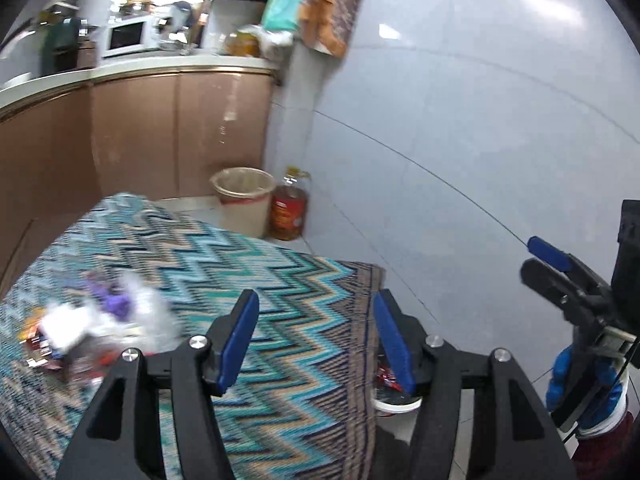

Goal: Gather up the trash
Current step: 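Return both tools to the table and approach the remaining wrappers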

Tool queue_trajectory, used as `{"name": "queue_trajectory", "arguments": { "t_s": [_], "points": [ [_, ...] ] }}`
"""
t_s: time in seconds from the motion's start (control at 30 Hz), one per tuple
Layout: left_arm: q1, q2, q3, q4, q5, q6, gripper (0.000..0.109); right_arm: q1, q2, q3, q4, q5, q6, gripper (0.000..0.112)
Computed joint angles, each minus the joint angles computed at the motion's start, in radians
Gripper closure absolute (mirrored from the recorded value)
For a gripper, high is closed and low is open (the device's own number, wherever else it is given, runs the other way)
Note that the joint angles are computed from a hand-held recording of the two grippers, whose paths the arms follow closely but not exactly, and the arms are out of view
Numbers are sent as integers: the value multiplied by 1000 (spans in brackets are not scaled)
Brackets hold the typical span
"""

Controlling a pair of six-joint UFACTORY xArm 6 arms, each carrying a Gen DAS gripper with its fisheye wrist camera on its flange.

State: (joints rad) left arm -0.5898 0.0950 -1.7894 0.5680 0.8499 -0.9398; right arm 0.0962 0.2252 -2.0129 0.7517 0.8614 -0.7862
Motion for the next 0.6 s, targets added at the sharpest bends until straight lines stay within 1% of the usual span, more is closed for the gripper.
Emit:
{"name": "queue_trajectory", "arguments": {
  "t_s": [0.13, 0.37, 0.53, 0.6],
  "points": [
    [16, -168, 176, 77, 21, -86, 51, 39, -23, 2, 22, 36, 6, 9],
    [57, -458, 452, 162, 125, -182, 51, 132, -67, 61, 18, 67, -42, 9],
    [98, -635, 613, 173, 187, -237, 51, 190, -74, 93, 6, 106, -62, 9],
    [130, -697, 675, 147, 188, -251, 51, 212, -77, 110, 0, 114, -69, 9]
  ]
}}
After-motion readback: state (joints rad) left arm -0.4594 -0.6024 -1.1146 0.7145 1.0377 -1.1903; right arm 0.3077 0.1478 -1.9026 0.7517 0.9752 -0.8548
